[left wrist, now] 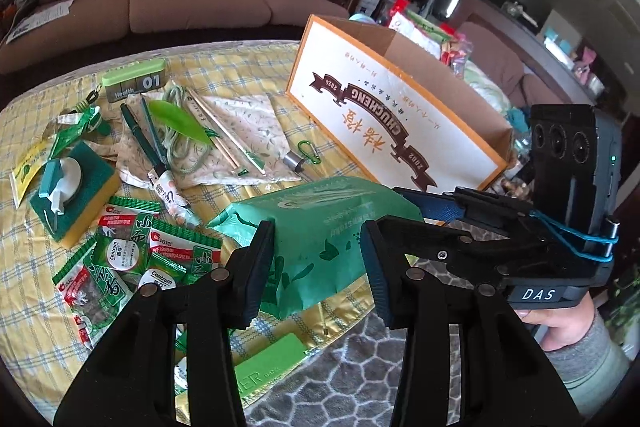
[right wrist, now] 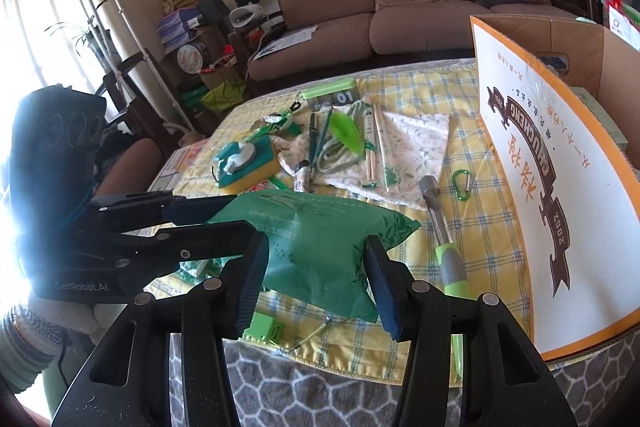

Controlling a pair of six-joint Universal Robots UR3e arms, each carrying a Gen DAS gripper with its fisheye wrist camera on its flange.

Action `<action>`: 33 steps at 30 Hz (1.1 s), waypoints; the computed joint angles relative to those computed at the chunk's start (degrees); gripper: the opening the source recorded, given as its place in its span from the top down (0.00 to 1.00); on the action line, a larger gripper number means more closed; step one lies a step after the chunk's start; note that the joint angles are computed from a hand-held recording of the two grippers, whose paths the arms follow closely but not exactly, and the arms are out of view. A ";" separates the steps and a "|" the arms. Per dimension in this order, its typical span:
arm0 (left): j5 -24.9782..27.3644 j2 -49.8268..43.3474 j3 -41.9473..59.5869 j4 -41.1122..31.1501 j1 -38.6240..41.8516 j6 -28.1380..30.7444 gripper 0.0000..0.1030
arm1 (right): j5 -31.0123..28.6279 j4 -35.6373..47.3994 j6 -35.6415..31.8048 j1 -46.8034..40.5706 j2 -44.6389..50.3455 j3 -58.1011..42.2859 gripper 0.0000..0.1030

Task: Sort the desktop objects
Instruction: 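Close the left tool on the green plastic bag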

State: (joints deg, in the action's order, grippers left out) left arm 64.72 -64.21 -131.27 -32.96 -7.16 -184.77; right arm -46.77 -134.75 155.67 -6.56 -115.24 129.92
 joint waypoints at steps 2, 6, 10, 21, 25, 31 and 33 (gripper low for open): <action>-0.48 0.93 0.07 -0.18 -0.24 -0.49 0.61 | 2.03 3.47 -0.92 -2.09 -2.16 -0.42 0.50; -0.03 1.35 1.53 -0.70 -1.82 -1.76 0.61 | 2.19 6.07 -1.32 -2.90 -4.52 -1.99 0.50; 3.25 -0.31 2.40 -0.02 -4.84 -1.62 0.61 | 1.31 8.31 -1.34 -2.41 -4.13 -3.95 0.50; 0.89 4.51 -10.10 -4.66 3.40 5.44 0.54 | -5.60 11.59 -7.51 -5.58 -1.74 3.86 0.49; -1.77 3.46 -10.93 -4.28 3.14 6.51 0.45 | -3.15 15.12 -10.03 -6.42 -0.04 3.75 0.45; 3.25 -5.71 -8.94 1.80 -3.93 4.51 0.43 | -4.64 10.04 -7.14 -2.21 6.70 3.32 0.39; 3.72 -6.76 -9.29 3.80 -4.63 3.98 0.53 | -4.83 8.63 -6.82 -1.15 8.13 3.36 0.41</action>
